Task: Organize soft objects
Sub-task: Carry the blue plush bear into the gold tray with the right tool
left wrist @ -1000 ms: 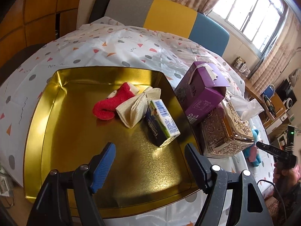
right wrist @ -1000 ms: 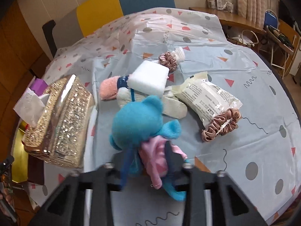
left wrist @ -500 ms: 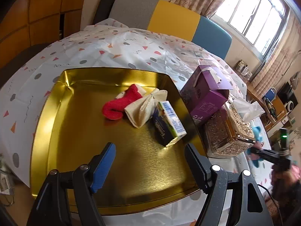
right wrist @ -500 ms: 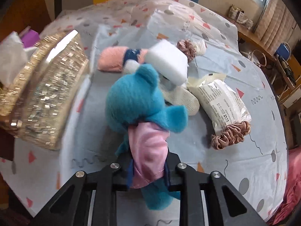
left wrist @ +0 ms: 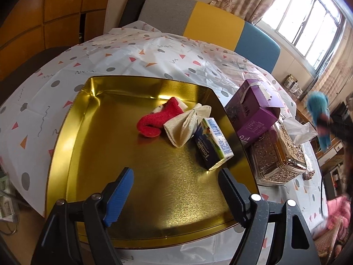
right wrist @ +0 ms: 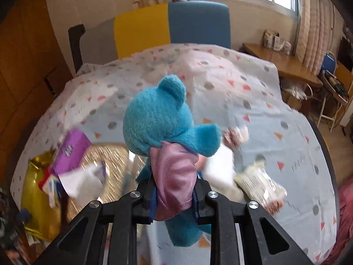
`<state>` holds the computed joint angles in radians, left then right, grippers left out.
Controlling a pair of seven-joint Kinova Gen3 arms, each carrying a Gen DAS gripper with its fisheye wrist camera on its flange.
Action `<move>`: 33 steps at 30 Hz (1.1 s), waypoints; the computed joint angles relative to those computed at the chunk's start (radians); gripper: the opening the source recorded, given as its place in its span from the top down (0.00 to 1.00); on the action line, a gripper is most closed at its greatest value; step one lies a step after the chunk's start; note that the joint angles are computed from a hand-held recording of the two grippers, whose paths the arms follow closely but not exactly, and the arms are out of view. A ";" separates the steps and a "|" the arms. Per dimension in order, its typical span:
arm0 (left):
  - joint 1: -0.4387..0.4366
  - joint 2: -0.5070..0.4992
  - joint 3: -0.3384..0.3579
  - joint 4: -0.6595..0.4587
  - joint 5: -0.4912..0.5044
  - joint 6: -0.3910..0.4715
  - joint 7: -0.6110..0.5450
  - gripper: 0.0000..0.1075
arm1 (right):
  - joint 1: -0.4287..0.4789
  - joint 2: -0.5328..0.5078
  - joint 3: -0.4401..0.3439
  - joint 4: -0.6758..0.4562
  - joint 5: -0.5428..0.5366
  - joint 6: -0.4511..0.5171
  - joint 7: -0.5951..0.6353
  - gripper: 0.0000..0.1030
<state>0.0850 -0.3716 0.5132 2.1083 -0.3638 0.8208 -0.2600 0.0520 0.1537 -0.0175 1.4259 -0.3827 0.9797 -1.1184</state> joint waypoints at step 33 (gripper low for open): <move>-0.129 -0.083 0.171 -0.034 -0.091 0.289 0.142 0.12 | -0.476 0.000 -0.190 0.241 0.088 -0.015 0.065 0.59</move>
